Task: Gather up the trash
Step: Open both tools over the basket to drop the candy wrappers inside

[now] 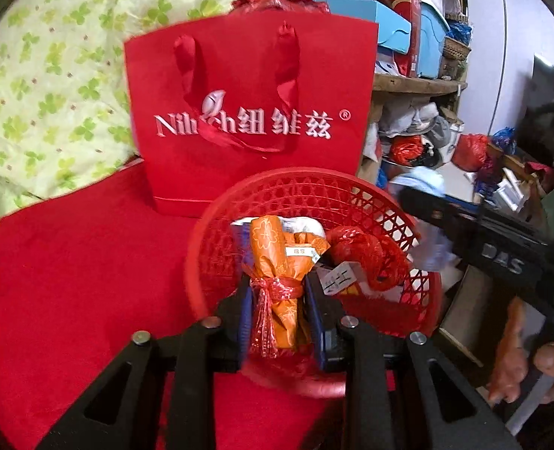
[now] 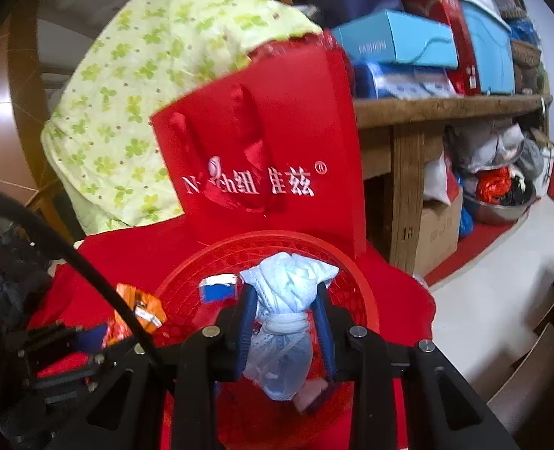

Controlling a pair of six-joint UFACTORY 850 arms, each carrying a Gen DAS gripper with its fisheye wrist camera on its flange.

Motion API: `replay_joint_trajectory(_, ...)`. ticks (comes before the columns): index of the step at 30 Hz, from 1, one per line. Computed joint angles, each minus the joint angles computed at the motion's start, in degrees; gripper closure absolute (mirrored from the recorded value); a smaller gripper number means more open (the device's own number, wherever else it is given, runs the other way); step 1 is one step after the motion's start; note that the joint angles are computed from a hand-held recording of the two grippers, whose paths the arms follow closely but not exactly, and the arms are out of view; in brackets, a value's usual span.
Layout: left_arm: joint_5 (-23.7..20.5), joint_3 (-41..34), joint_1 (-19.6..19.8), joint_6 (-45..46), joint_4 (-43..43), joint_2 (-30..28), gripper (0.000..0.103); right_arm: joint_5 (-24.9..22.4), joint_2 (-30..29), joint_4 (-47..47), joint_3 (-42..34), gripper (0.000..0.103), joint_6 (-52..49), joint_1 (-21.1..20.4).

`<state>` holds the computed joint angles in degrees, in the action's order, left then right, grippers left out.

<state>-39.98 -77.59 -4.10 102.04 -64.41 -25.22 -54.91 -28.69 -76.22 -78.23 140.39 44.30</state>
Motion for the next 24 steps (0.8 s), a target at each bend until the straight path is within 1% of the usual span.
replay_joint_trajectory(1, -0.14, -0.62, -0.32, -0.60, 0.30, -0.75, 0.074, 1.01, -0.29, 0.30, -0.18, 0.070, 0.08, -0.81)
replay_joint_trajectory(2, -0.02, -1.03, -0.57, -0.95, 0.29, -1.32, 0.070, 2.02, -0.66, 0.44, -0.34, 0.070, 0.32, -1.59)
replay_joint_trajectory(3, -0.36, -1.57, -0.65, -1.28, 0.28, -1.97, 0.063, 2.88, -0.89, -0.02, -0.23, 0.070, 1.12, -2.11)
replay_joint_trajectory(4, -1.09, -2.14, -0.63, -1.56, 0.08, -2.76, 0.046, 4.25, -0.86, -1.75, 0.37, 0.069, 3.36, -2.72)
replay_joint_trajectory(5, -0.95, -2.04, -0.55, -1.08, -0.68, -2.87, 0.034, 4.96, -0.77, -3.05, 0.87, 0.066, 5.08, -3.01)
replay_joint_trajectory(6, -0.08, -1.34, -0.30, 0.69, -2.95, -2.77, 0.033, 5.16, -0.86, -3.44, 0.90, 0.059, 5.83, -3.15)
replay_joint_trajectory(7, -0.17, -1.33, -0.04, 1.13, -3.29, -2.95, 0.033, 5.32, -0.81, -4.12, 1.16, 0.051, 7.08, -3.19)
replay_joint_trajectory(8, -0.60, -1.58, 0.20, 0.68, -2.56, -3.22, 0.033, 4.88, -0.63, -5.84, 1.77, 0.036, 9.30, -3.02)
replay_joint_trajectory(10, -1.02, -1.61, 0.90, 0.69, -2.25, -3.39, 0.033, 2.14, -0.88, -7.78, 1.95, 0.034, 10.74, -2.10)
replay_joint_trajectory(13, -0.92, -0.03, 2.53, 4.44, -4.87, -2.19, 0.032, 0.52, -1.18, -7.01, 1.40, 0.034, 9.46, -1.15)
replay_joint_trajectory(17, -0.73, 1.86, 4.94, 8.49, -8.83, -0.48, 0.022, -1.80, -1.66, -5.77, 0.53, 0.034, 8.97, 0.79)
replay_joint_trajectory(19, 0.04, 2.70, 5.73, 9.82, -9.88, 0.43, 0.021, -3.10, -2.17, -4.97, -0.33, 0.034, 8.38, 1.84)
replay_joint_trajectory(22, 1.10, 3.60, 6.91, 11.73, -11.11, 1.58, 0.021, -6.20, -3.83, -1.33, -3.60, 0.034, 4.51, 3.66)
replay_joint_trajectory(24, 1.22, 4.31, 7.76, 13.25, -12.65, 2.49, 0.021, -8.92, -5.47, 2.93, -7.20, 0.034, -0.22, 4.65)
